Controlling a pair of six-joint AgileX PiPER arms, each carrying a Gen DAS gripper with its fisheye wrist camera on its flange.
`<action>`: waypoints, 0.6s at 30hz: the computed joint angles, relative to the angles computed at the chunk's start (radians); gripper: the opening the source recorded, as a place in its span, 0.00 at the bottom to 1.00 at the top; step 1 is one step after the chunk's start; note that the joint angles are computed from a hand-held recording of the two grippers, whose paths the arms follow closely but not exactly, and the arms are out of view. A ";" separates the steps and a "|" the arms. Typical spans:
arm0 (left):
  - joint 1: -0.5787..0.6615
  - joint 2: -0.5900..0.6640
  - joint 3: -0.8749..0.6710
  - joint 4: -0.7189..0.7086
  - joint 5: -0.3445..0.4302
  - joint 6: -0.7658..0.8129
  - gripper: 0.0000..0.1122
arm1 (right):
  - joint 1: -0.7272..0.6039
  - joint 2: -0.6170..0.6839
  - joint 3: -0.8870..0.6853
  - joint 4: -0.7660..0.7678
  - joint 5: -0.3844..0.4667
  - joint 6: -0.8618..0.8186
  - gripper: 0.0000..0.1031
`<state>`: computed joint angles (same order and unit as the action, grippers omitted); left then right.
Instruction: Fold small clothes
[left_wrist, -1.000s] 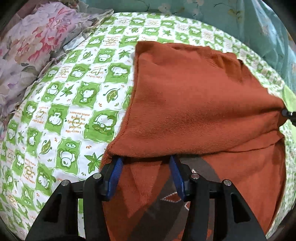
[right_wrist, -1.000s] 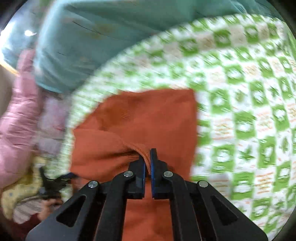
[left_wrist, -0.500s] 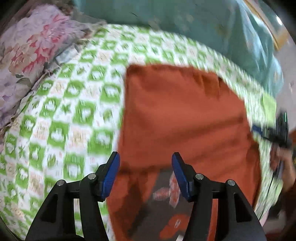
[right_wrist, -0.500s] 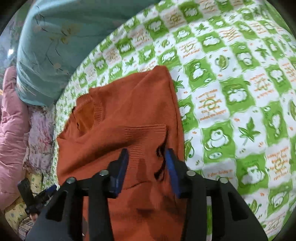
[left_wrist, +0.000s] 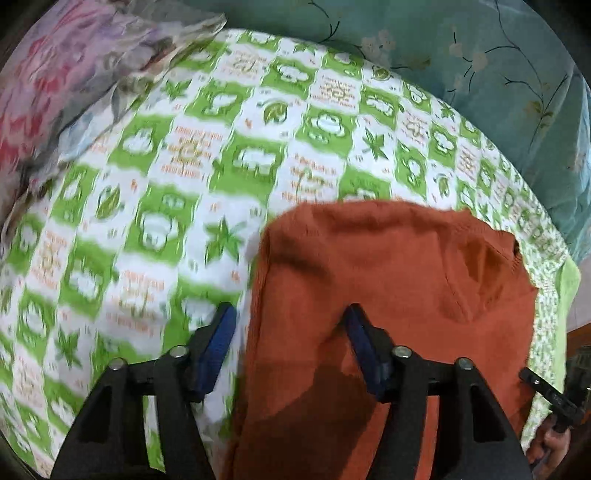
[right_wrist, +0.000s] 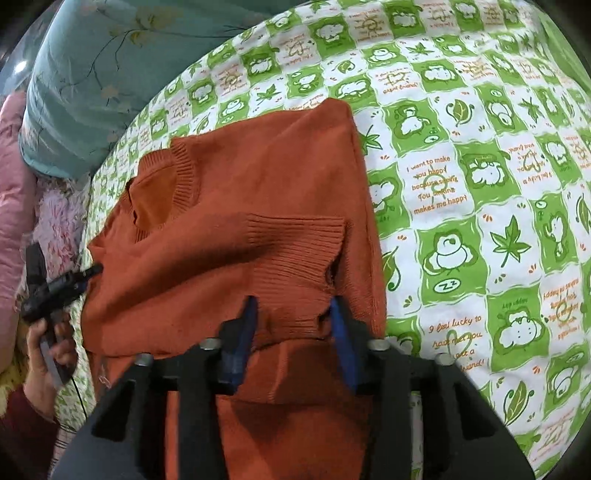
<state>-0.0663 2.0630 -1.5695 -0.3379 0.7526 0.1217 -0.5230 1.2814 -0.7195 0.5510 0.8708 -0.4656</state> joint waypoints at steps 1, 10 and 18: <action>-0.002 0.012 -0.015 0.005 0.000 -0.001 0.21 | -0.004 -0.005 -0.011 0.004 0.012 0.002 0.08; -0.049 0.096 -0.155 0.243 -0.030 -0.196 0.09 | -0.058 -0.054 -0.013 0.010 0.050 -0.023 0.06; -0.073 0.124 -0.245 0.302 0.050 -0.223 0.14 | 0.081 -0.066 0.005 -0.159 -0.009 0.192 0.10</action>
